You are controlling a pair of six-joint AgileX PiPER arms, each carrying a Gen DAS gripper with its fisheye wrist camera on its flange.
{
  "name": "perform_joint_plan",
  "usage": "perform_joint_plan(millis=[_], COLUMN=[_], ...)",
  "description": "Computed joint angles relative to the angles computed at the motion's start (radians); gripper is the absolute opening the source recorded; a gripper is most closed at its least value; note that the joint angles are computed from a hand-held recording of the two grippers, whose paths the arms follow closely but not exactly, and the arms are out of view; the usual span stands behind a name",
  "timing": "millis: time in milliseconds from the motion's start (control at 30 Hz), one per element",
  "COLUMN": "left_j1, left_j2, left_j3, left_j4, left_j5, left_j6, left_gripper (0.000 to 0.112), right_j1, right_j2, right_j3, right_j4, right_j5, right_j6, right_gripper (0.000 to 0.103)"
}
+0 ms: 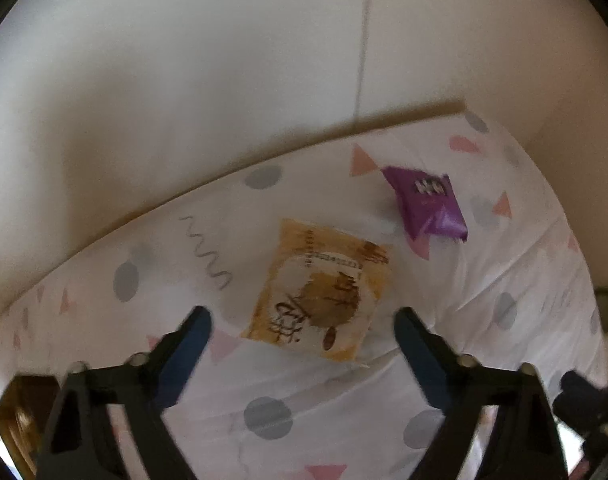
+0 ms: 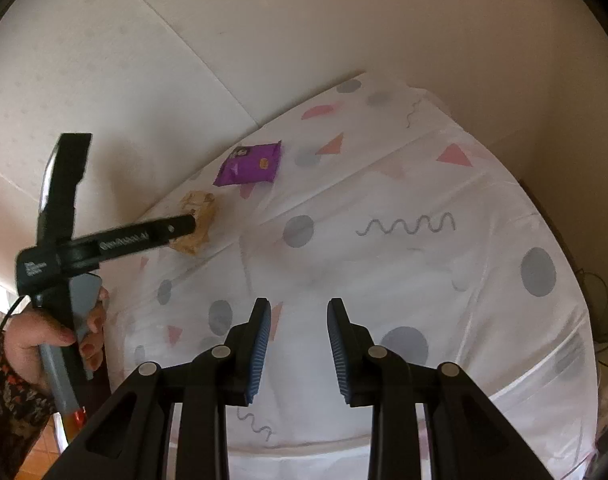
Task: Organize snacks
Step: 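Move both open grippers back toward the pastry bag and purple candy, then grasp the square pastry bag with left while right grasps the purple candy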
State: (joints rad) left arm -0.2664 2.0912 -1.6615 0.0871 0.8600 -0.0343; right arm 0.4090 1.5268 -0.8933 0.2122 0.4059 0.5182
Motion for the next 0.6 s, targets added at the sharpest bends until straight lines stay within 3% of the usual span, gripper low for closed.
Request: perform_joint_plan(millis=[67, 100, 333, 600], left_j1=[0.002, 0.002, 0.042, 0.048], left_j2=[0.001, -0.008, -0.100, -0.155], left_j3=[0.017, 0.036, 0.195, 0.337], left_j4=[-0.020, -0.020, -0.059, -0.029], left_j5=[-0.014, -0.032, -0.114, -0.196], left_j6=[0.035, 0.041, 0.063, 0.015], left_gripper=[0.061, 0.060, 0.057, 0.055], right_j1=[-0.008, -0.012, -0.023, -0.022], right_j2=[-0.005, -0.007, 0.066, 0.288], right_j3=[0.001, -0.001, -0.097, -0.426], right_j4=[-0.002, -0.006, 0.014, -0.020], right_j5=[0.007, 0.010, 0.041, 0.185], right_j6=[-0.009, -0.008, -0.092, -0.281], right_gripper=[0.029, 0.029, 0.030, 0.038])
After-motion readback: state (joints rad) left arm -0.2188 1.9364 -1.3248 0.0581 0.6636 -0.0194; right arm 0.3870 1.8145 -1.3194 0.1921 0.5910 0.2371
